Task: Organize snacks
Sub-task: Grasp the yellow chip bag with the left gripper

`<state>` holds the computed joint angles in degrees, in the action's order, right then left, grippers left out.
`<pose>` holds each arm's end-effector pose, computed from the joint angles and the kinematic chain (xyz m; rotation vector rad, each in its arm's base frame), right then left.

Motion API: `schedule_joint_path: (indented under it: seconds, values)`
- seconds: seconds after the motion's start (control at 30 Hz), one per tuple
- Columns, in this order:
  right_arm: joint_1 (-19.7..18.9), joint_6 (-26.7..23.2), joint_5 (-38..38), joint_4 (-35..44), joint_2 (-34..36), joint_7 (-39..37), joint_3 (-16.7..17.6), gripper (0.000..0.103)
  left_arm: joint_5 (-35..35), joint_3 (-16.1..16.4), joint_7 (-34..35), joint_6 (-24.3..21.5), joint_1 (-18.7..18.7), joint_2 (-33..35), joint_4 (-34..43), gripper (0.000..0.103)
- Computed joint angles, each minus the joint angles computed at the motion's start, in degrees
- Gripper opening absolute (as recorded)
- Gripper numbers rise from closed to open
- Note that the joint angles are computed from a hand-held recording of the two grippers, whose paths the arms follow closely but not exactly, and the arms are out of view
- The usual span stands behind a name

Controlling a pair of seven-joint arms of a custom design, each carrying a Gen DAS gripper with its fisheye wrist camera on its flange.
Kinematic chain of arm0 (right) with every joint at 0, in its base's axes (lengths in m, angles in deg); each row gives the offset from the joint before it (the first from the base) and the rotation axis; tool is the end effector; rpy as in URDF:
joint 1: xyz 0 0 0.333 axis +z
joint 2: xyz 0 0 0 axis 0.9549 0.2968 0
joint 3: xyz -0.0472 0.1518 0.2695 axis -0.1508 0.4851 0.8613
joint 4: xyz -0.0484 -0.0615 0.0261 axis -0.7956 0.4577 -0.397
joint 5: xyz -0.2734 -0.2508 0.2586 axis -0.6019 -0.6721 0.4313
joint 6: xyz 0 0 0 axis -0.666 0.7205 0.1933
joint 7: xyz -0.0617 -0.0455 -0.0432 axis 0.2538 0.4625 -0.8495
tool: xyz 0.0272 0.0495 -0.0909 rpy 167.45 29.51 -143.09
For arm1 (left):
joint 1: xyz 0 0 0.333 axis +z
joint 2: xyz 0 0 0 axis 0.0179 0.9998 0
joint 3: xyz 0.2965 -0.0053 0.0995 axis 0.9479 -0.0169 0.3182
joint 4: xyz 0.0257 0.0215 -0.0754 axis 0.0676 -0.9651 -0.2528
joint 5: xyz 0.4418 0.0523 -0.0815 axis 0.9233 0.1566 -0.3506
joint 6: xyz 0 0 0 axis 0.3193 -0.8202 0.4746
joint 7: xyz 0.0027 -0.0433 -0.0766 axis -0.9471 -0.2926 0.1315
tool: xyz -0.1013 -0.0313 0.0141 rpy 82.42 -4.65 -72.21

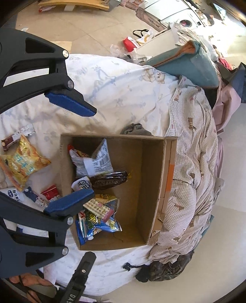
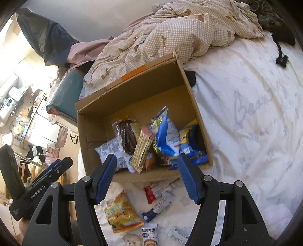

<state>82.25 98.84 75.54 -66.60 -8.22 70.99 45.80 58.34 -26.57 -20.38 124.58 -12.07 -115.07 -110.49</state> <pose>0.4368 0.0409 0.4922 -1.7705 1.6643 0.1064 0.3889 -0.1761 0.5136 -2.0885 1.6363 -0.6353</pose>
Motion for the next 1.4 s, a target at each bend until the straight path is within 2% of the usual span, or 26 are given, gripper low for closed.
schedule_joint_path:
  seconds: [0.07,0.2,0.27,0.6,0.77,1.0,1.1,1.2,1.37,1.4]
  values:
    - [-0.1,-0.7,-0.2,-1.1,-1.6,0.1,0.1,0.069,0.0,-0.3,-0.4,-0.9,-0.2,-1.5,-0.8,0.080]
    - [-0.4,-2.1,-0.7,-3.2,-4.7,0.8,0.0,0.069,-0.7,-0.2,-1.3,-2.8,-1.0,-4.4,-2.5,0.092]
    - [-0.6,-3.1,-0.9,-4.1,-6.0,1.4,0.0,0.069,-1.9,0.5,-1.3,-3.9,-1.9,-5.2,-3.1,0.095]
    - [-2.3,-7.6,-3.9,-7.9,-10.8,5.1,0.6,0.070,-5.8,1.0,-3.3,-11.3,-3.3,-7.2,-5.4,0.095]
    - [-3.2,-7.7,-6.0,-8.4,-11.2,5.9,1.1,0.070,-10.4,3.4,-3.8,-14.2,-4.2,-4.3,-5.8,0.095]
    - [-3.7,-8.3,-6.1,-7.7,-9.5,7.7,0.5,0.070,-21.1,6.2,-0.7,-12.8,-6.9,3.8,-5.9,0.095]
    - [-3.7,-8.0,-6.5,-7.6,-9.3,7.8,0.8,0.070,-23.5,5.7,0.1,-11.0,-7.1,5.9,-5.5,0.095]
    - [-3.8,-8.1,-6.8,-7.6,-9.3,8.1,0.9,0.070,-23.9,4.5,2.2,-9.7,-7.8,8.5,-4.1,0.095]
    - [-4.0,-8.0,-7.4,-7.5,-9.0,8.5,1.1,0.070,-20.6,1.8,4.0,-8.8,-7.6,13.7,-1.1,0.094]
    - [-4.0,-7.8,-7.6,-7.5,-8.9,8.6,1.2,0.070,-20.1,1.5,4.3,-8.0,-7.6,14.2,-1.0,0.084]
